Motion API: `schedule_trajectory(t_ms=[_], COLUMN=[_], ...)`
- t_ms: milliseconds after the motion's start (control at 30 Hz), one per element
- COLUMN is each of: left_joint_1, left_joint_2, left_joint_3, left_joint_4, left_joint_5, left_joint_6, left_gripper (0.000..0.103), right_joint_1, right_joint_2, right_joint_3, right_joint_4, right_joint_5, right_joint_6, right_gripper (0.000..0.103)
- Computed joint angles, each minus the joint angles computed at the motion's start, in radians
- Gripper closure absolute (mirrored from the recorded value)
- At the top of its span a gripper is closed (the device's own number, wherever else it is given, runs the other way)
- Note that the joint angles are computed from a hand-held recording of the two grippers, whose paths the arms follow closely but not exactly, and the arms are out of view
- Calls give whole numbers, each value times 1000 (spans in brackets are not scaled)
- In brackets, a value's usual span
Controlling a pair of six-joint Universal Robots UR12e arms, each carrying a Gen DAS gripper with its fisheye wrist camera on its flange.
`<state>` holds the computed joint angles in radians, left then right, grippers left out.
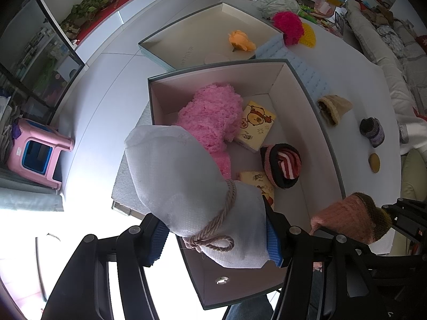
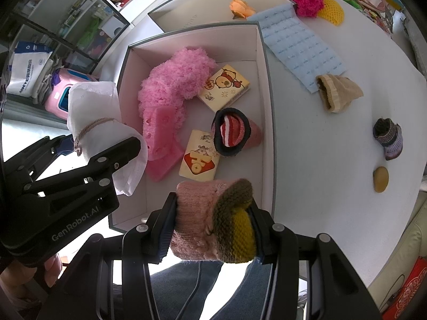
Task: Organize soft objects
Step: 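Hold the white bag and pink-yellow hat above the box with both tools, then lower the white bag and pink-yellow hat into the box and open both tools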
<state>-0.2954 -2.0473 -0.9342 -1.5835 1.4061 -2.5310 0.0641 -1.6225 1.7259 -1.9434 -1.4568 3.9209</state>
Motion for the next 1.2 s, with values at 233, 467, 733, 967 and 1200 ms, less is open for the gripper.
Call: schedule_trajectory(t_ms=[233, 467, 733, 967, 1200], left_joint_1=[-1, -1, -1, -1, -2], left_joint_2=[-6, -6, -7, -7, -8], left_joint_3=[10, 11, 12, 12, 13], left_joint_4=[-5, -5, -5, -5, -6], left_joint_5=[1, 0, 1, 1, 1], left_joint_6=[-2, -1, -2, -2, -2], left_gripper=[41, 41, 41, 41, 41], right_joint_1=[0, 0, 0, 1, 0], right_joint_2=[0, 1, 0, 1, 1], right_joint_3=[-1, -1, -1, -3, -4], right_joint_4=[2, 3, 8, 9, 10], right_joint_5=[2, 1, 1, 1, 0], right_joint_6=[-3, -4, -8, -7, -6], right_gripper=[52, 52, 52, 51, 51])
